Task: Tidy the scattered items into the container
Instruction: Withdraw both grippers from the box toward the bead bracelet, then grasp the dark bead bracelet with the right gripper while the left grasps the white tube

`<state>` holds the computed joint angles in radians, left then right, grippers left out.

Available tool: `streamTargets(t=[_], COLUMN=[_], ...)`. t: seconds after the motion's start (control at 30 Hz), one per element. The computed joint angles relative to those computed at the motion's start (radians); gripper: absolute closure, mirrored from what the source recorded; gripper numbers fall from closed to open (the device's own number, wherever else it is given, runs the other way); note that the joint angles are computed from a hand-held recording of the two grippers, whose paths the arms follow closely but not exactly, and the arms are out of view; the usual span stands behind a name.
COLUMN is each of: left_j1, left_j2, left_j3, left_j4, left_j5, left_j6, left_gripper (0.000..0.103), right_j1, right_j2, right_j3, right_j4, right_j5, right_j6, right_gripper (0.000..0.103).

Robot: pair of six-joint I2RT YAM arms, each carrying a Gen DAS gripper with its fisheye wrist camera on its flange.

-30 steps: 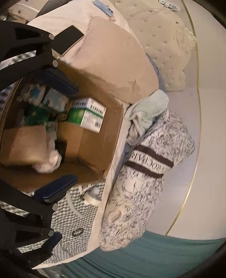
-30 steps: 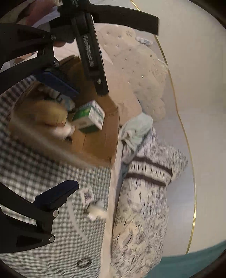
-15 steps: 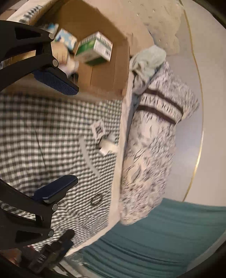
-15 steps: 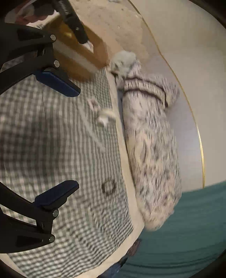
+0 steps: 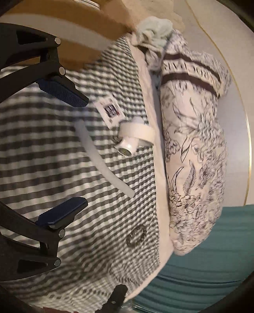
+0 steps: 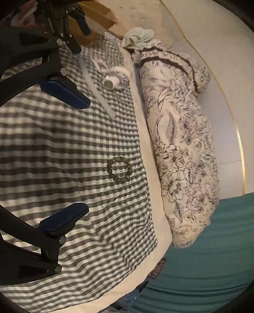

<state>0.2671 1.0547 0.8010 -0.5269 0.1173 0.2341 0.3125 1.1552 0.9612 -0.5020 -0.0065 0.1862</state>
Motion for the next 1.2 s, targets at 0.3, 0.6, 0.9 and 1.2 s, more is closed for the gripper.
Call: streamTargets(t=[0.3,0.6,0.9,1.2], left_j1=[-0.101,-0.128,-0.184,-0.336], left_j2=[0.256,0.459,0.508,0.484], left_j3=[0.009,0.12,0.228,0.392], left_j4=[0.201,0.218,0.148,0.011], left_j5=[-0.08,-0.089,-0.174,-0.332], left_j6=[-0.004,-0.116,-0.231,-0.156], left_gripper=[0.008,0.008,0.015,0.08], right_j1=[-0.028,-0.021,0.002,-0.01], right_j2=[0.353,0.584,0.784,0.749], right_j3=[0.153,0.271,0.49,0.426], right_j4=[0.089,0.134,0.077,0.178], right_j5=[0.013,0.084,0.181,0.182], right_j6=[-0.113,-0.107,-0.107,-0.111], right_gripper=[0.006,0.006,0.001,0.07])
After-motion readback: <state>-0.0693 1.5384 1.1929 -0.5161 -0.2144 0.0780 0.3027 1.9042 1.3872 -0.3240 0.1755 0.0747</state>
